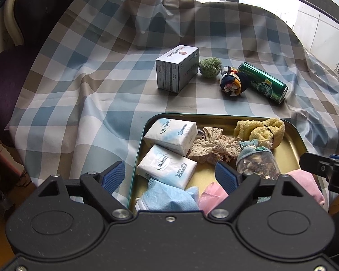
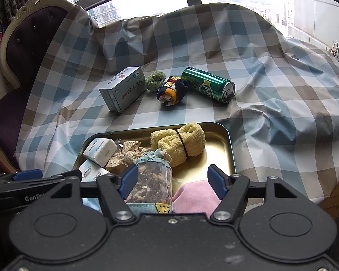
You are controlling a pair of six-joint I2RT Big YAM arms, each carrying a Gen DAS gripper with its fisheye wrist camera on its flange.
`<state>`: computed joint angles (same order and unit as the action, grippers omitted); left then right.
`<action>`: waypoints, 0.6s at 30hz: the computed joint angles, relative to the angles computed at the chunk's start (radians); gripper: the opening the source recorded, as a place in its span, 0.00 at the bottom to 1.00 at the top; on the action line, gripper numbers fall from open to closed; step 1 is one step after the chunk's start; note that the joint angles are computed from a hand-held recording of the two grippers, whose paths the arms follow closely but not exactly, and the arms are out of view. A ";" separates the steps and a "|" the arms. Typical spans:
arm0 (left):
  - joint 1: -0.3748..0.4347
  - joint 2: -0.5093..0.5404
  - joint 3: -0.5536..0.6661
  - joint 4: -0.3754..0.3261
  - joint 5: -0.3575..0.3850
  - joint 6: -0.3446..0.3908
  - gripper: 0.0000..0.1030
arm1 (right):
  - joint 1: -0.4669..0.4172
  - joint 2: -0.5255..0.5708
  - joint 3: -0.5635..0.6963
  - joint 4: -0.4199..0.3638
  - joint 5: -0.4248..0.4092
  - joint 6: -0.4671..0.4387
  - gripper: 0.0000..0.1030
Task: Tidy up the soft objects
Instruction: 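Open the left gripper on the tissue pack while the right lowers the nut pouch into the tray, then open the right gripper to release the nut pouch and withdraw both grippers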
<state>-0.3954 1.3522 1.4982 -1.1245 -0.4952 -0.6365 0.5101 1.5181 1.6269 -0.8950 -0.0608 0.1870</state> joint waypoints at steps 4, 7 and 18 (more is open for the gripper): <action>0.004 0.001 -0.002 -0.002 0.007 -0.001 0.81 | 0.001 0.006 0.005 -0.007 0.001 0.001 0.66; 0.009 0.005 -0.002 -0.004 0.016 -0.002 0.81 | 0.002 0.011 0.008 -0.013 0.003 -0.003 0.66; 0.018 0.009 -0.009 -0.011 0.038 -0.007 0.81 | 0.003 0.032 0.025 -0.041 0.006 0.004 0.71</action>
